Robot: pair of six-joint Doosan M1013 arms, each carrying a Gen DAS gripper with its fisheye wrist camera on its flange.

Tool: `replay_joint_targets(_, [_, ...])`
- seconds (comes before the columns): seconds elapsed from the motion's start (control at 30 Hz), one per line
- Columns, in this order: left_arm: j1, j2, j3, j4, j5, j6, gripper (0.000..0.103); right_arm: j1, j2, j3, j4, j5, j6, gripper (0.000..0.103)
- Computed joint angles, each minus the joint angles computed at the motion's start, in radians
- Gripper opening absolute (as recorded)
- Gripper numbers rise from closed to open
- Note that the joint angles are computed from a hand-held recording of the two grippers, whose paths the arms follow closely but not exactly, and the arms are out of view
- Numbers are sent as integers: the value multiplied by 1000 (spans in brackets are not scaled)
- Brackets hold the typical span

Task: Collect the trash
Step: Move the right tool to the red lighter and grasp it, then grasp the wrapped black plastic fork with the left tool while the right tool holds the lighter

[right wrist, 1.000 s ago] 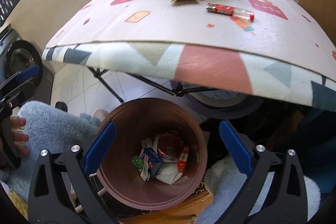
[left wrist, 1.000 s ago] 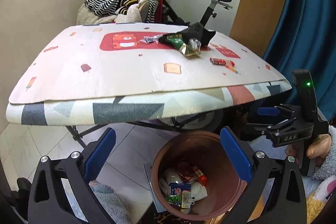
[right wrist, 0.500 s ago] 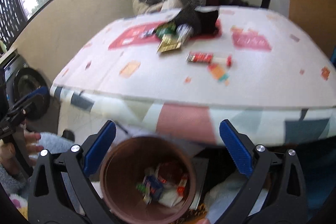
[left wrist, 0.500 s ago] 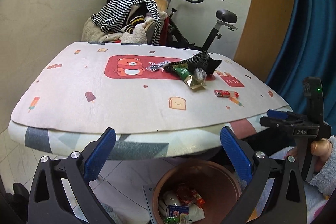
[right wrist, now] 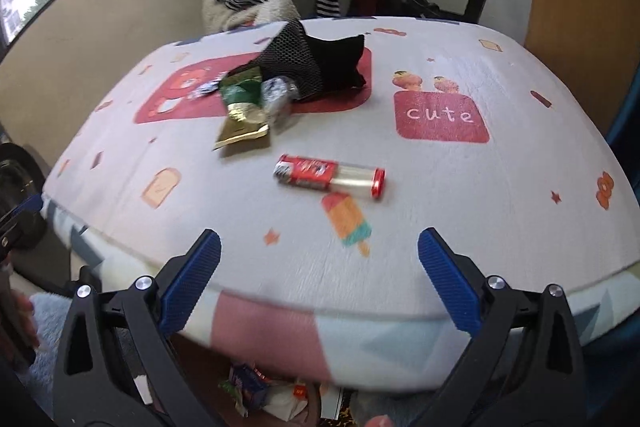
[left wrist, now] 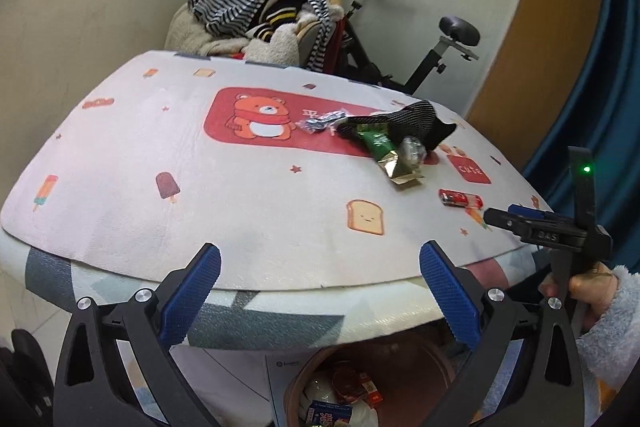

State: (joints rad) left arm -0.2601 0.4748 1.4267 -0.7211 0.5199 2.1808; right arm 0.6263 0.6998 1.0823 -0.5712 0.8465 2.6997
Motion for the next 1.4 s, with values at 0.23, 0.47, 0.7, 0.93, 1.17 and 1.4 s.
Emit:
replay_joint_targets(0.23, [3, 40, -55, 144, 26, -164, 97, -25, 84, -130, 50, 91, 10, 97])
replay_joint_targets(0.47, [6, 62, -85, 196, 35, -264, 97, -27, 150, -238, 34, 199, -28, 98])
replay_joint_targets(0.7, [-2, 78, -114, 215, 47, -261, 97, -27, 141, -216, 8, 184, -46, 85])
replay_joint_targets(0.93, [-2, 141, -229, 218, 139, -300, 85, -33, 85, -118, -22, 66, 0, 85])
replay_joint_targets(1.17, [-25, 268, -458, 287, 216, -209, 60, -32, 52, -70, -53, 19, 37, 85])
replay_joint_targets(1.4, [-36, 441, -757, 322, 385, -293, 43, -31, 19, -25, -102, -8, 100, 85])
